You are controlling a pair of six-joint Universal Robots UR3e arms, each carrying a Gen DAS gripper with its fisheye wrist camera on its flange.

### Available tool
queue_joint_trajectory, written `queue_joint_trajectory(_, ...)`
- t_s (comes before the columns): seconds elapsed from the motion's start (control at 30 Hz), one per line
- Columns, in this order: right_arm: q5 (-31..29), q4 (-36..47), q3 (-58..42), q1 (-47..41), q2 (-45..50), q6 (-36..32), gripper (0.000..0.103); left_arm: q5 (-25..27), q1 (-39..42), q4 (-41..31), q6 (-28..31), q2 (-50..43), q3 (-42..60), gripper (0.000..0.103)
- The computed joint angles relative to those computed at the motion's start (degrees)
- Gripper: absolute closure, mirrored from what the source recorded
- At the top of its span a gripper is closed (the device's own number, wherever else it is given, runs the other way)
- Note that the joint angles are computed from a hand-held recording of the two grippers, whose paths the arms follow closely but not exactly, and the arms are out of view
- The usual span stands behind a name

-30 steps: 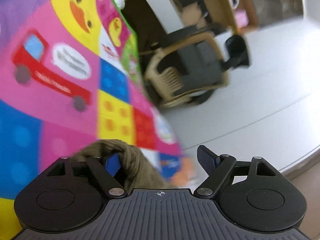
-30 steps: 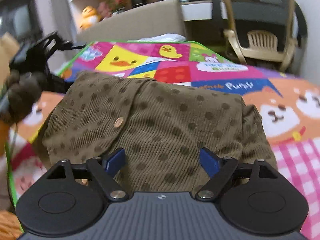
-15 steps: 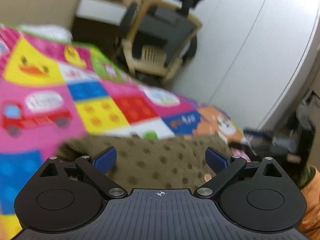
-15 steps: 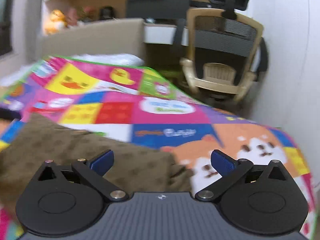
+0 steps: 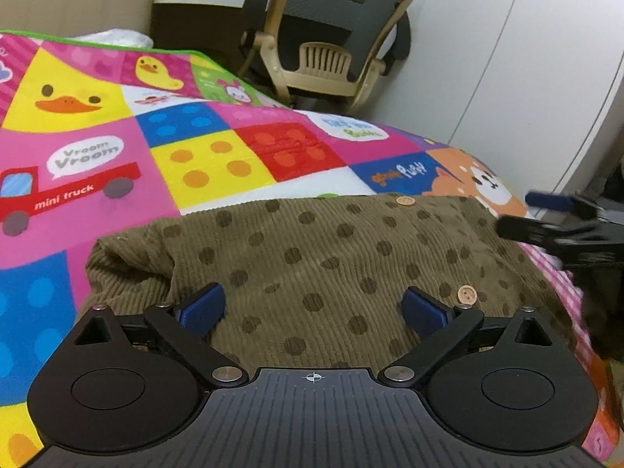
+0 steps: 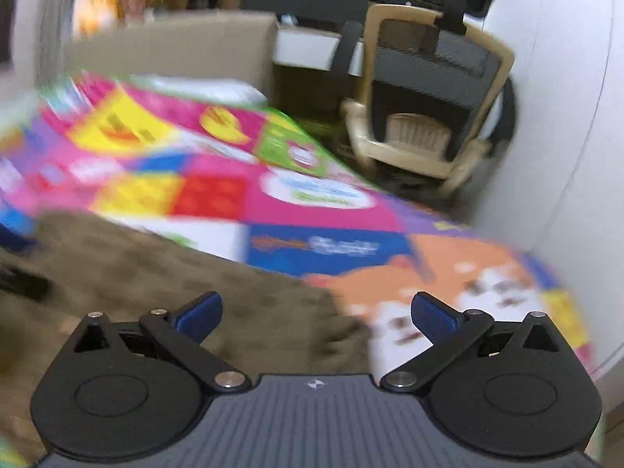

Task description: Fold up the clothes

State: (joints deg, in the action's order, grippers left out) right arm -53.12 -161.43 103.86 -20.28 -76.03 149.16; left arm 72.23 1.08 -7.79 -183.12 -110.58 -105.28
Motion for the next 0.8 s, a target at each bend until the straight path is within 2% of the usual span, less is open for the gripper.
queue_joint_trajectory(0.03, 4.12, 5.23, 0.84, -1.52, -2.04, -0.85, 0.000, 0.13, -0.14, 0.18, 0.23, -0.18, 0.06, 0.001)
queue_joint_trajectory(0.1, 5.79, 10.65, 3.67, -2.09, -4.80, -4.70, 0.000, 0.45, -0.41, 0.23, 0.40, -0.38, 0.25, 0.000)
queue_joint_trajectory(0.2, 0.01, 7.86, 6.44, 0.41, -3.36, -6.94, 0.000, 0.54, -0.47, 0.40, 0.45, -0.34, 0.08, 0.000)
queue_joint_trajectory(0.27, 0.65, 3.26, 9.54, -0.05, -2.64, -7.39, 0.000, 0.71, -0.55, 0.82, 0.56, -0.34, -0.20, 0.000)
queue_joint_trajectory(0.4, 0.84, 3.89, 9.36, -0.33, -2.67, -8.41, 0.000, 1.90, -1.24, 1.40, 0.56, -0.73, -0.07, 0.000)
queue_joint_trajectory(0.5, 0.89, -0.05, 11.93, -0.36, -2.91, -7.54, 0.000, 2.16, -1.38, 1.89, 0.68, -0.75, -0.33, 0.000)
queue_joint_trajectory(0.8, 1.46, -1.94, 13.34, -0.58, -3.16, -6.82, 0.000, 2.40, -1.51, 2.84, 1.29, -0.62, -1.06, 0.000)
